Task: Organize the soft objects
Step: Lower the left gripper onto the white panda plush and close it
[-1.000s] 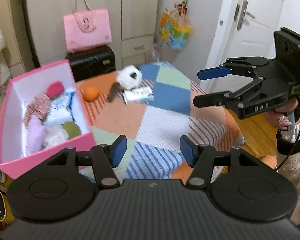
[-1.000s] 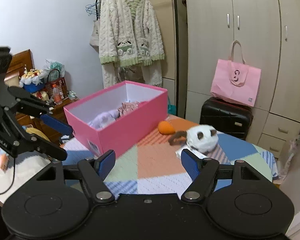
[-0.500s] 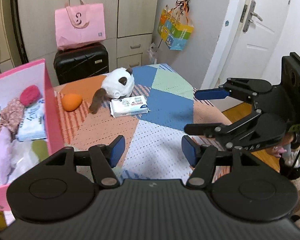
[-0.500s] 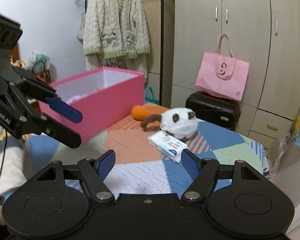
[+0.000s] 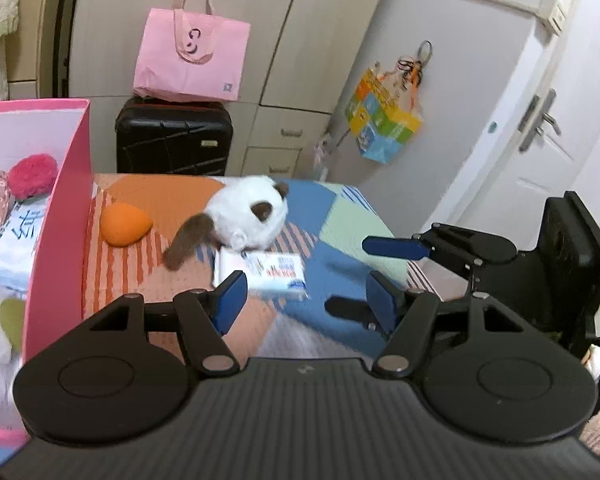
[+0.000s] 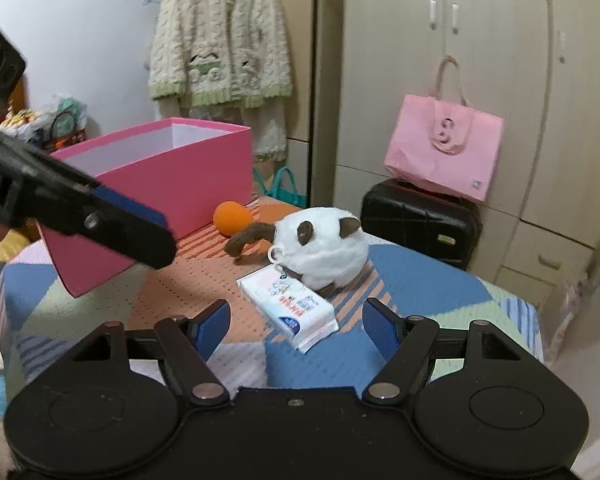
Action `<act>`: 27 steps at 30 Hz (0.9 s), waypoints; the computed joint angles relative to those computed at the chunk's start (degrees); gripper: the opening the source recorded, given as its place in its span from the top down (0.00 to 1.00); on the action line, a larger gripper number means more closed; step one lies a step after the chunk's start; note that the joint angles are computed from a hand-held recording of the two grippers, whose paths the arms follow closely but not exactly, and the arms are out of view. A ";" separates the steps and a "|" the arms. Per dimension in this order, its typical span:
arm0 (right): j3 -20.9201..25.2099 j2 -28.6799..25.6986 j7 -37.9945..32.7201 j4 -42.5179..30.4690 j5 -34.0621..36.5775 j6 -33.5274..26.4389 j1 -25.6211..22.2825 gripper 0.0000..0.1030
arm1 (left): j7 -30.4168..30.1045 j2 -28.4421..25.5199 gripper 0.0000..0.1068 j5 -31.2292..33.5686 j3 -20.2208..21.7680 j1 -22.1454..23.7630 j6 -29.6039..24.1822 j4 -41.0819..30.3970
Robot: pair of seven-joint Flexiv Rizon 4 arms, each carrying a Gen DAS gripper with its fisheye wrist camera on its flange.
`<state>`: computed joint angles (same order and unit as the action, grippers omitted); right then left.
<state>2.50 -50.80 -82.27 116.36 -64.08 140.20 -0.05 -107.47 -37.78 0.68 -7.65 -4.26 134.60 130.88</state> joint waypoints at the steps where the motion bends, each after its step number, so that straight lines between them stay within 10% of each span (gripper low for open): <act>1: -0.15 -0.61 -0.27 -1.14 -0.74 -0.06 0.19 0.25 | 0.34 -0.43 0.39 -1.29 0.56 -0.78 -0.16 -0.72; 11: -2.63 -7.16 17.63 -17.64 -11.95 -2.91 2.36 0.23 | 7.78 -2.76 0.39 -21.26 7.23 -11.05 -4.15 -7.36; 27: -14.27 -12.62 38.51 -31.28 -19.51 2.28 9.59 0.23 | 0.13 -10.99 0.39 -13.07 1.08 -2.20 -1.37 -15.82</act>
<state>-11.78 -63.42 -43.76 85.08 -83.60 142.47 9.54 -107.34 -48.77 -12.39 -6.57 -6.46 133.23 115.06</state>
